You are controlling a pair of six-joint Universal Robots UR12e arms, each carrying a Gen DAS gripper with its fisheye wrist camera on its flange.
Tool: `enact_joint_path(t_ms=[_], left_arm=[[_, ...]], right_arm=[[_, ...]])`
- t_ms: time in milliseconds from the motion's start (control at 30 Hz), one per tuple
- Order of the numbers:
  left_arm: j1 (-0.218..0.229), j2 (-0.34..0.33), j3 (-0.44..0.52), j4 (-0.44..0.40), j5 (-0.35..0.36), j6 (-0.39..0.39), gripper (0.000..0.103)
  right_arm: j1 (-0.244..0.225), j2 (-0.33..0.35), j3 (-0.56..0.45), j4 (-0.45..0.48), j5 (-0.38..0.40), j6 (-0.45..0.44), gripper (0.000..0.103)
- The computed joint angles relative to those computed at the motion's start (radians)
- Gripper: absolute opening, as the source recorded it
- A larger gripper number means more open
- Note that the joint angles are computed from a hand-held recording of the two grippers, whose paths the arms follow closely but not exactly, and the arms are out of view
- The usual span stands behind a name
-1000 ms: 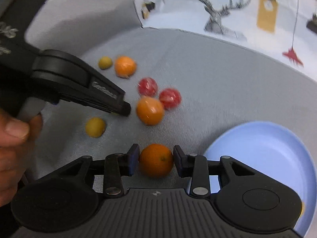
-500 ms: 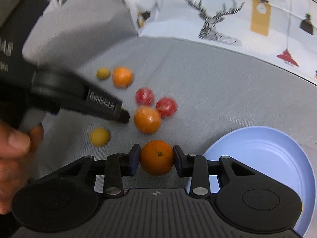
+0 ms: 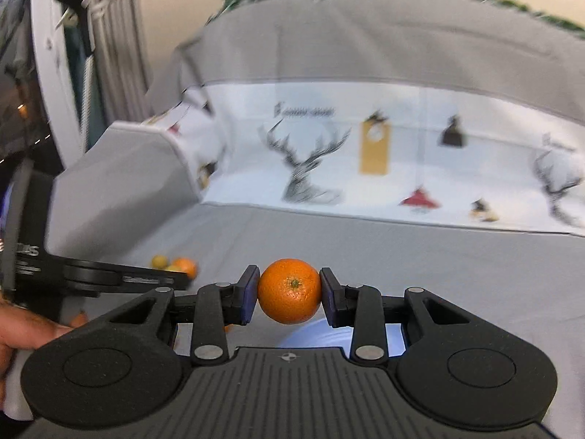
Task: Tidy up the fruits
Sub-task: 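Carry the yellow fruit with the left tool while the right tool carries the mandarin over the plate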
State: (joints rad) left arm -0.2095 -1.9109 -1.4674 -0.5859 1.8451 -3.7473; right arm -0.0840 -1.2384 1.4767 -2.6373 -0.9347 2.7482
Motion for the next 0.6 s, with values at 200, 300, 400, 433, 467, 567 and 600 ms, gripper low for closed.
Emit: enact_joint_path(t_ms=[200,300,400,433,467,567,600], left_arm=[[-0.047,0.01,-0.02,0.078,0.008,0.088,0.025],[-0.062,-0.007,-0.005,0.079,0.017,0.171,0.025],[-0.059,-0.016,0.005,0.057,0.001,0.151,0.025],[-0.056,-0.017,0.005,0.05,-0.003,0.142,0.025],[-0.054,-0.02,0.008,0.044,-0.009,0.133,0.025],[-0.044,-0.029,0.014,0.017,-0.035,0.125,0.025],[-0.042,-0.032,0.017,0.007,-0.042,0.126,0.025]], right_arm=[[-0.032,-0.002,0.027,0.039,-0.09,0.115,0.037],[-0.033,0.007,0.021,0.03,-0.116,0.142,0.037],[-0.031,0.013,0.015,0.046,-0.13,0.187,0.037],[-0.029,0.017,0.012,0.045,-0.132,0.197,0.037],[-0.02,0.024,0.001,0.04,-0.142,0.206,0.037],[-0.012,0.03,0.004,0.003,-0.158,0.212,0.037],[-0.011,0.031,0.003,-0.006,-0.163,0.216,0.037]])
